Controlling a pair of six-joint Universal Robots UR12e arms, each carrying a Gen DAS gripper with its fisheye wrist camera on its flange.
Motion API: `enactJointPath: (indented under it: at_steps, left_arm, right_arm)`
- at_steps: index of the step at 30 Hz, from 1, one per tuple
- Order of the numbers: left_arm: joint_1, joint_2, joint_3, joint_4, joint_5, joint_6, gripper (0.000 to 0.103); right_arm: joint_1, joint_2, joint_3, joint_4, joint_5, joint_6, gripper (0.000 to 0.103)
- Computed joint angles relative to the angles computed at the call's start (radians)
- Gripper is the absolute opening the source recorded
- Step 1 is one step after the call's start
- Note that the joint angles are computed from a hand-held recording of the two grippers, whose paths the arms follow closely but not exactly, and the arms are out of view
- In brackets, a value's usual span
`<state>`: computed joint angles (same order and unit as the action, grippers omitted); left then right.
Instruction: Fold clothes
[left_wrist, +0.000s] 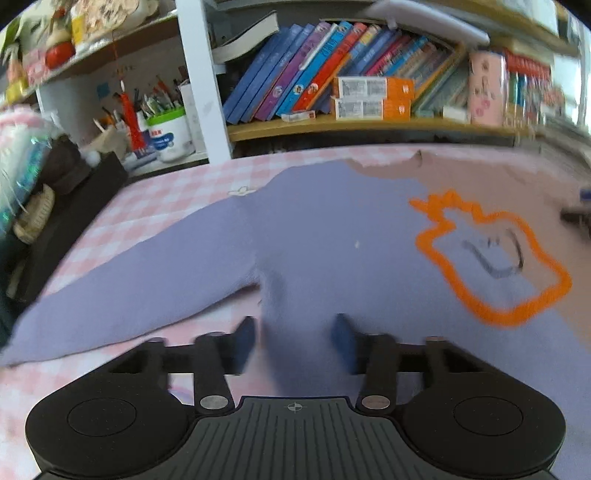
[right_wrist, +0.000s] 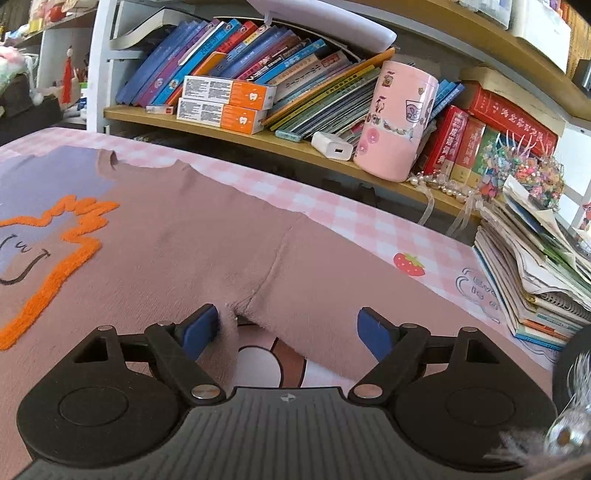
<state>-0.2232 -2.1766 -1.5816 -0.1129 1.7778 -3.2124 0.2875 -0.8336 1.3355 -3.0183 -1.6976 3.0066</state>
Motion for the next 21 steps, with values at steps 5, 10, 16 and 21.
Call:
enactJointPath:
  at_steps: [5, 10, 16, 21]
  left_arm:
    - [0.026, -0.036, 0.052, 0.003, -0.057, -0.087, 0.021]
    - [0.036, -0.082, 0.128, -0.021, -0.036, -0.064, 0.016]
    - [0.034, -0.121, 0.188, -0.032, 0.011, -0.067, 0.016]
    - [0.032, -0.089, 0.127, 0.003, 0.008, -0.067, 0.018]
  right_arm:
    - [-0.012, -0.010, 0.012, 0.013, 0.044, 0.030, 0.084]
    - [-0.004, -0.004, 0.007, -0.001, 0.024, 0.011, 0.085]
    - [0.010, 0.031, -0.027, -0.051, -0.043, -0.043, 0.090]
    - [-0.010, -0.003, 0.006, -0.030, 0.036, 0.027, 0.086]
